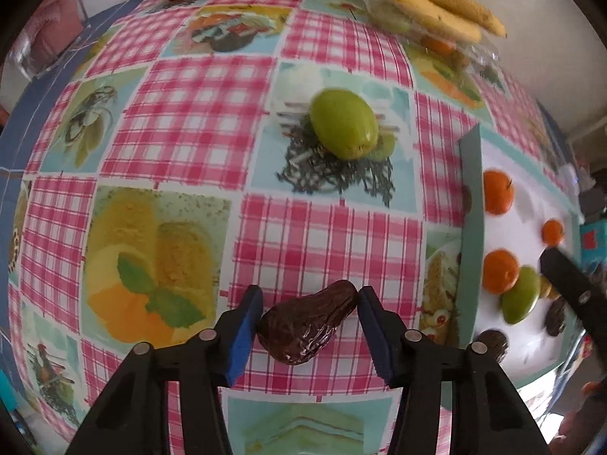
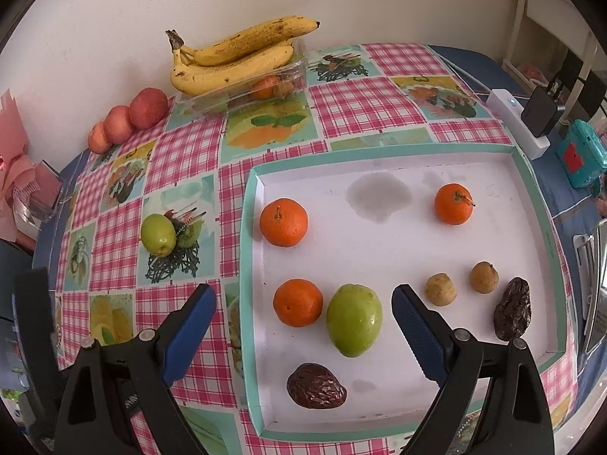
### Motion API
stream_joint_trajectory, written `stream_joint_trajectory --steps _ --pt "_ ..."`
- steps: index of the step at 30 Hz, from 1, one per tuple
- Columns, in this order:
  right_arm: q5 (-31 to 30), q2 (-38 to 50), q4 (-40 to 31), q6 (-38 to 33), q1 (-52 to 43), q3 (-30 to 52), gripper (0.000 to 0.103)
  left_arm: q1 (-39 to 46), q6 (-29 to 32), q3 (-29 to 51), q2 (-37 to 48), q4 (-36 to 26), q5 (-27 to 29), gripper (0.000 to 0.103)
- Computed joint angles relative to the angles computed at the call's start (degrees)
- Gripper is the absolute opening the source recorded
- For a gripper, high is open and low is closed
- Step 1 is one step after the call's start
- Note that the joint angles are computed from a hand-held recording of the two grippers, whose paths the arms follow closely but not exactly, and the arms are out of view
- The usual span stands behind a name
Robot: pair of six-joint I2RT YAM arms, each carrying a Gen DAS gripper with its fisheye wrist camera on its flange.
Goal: Organize fruits
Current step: 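Grasp the brown date with the left tool while the right tool grasps the large green pear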
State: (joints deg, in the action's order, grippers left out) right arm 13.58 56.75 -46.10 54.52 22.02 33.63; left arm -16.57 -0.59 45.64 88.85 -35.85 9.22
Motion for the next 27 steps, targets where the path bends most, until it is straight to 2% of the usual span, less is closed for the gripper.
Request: stream_joint_trajectory --steps 8,16,27 --pt "4.3 7.5 -0.5 0.3 4.5 3.1 0.094 9.2 -0.7 5.0 -1.6 0.4 3.5 0.055" --pt "8.8 20.3 0.9 -2.4 10.3 10.1 0.094 18.3 0.5 9.9 2.6 1.0 5.2 0.055" --pt "8.1 33.4 6.6 -7.3 12.0 19.3 0.094 27.6 1.7 14.8 6.7 0.2 9.9 0.055"
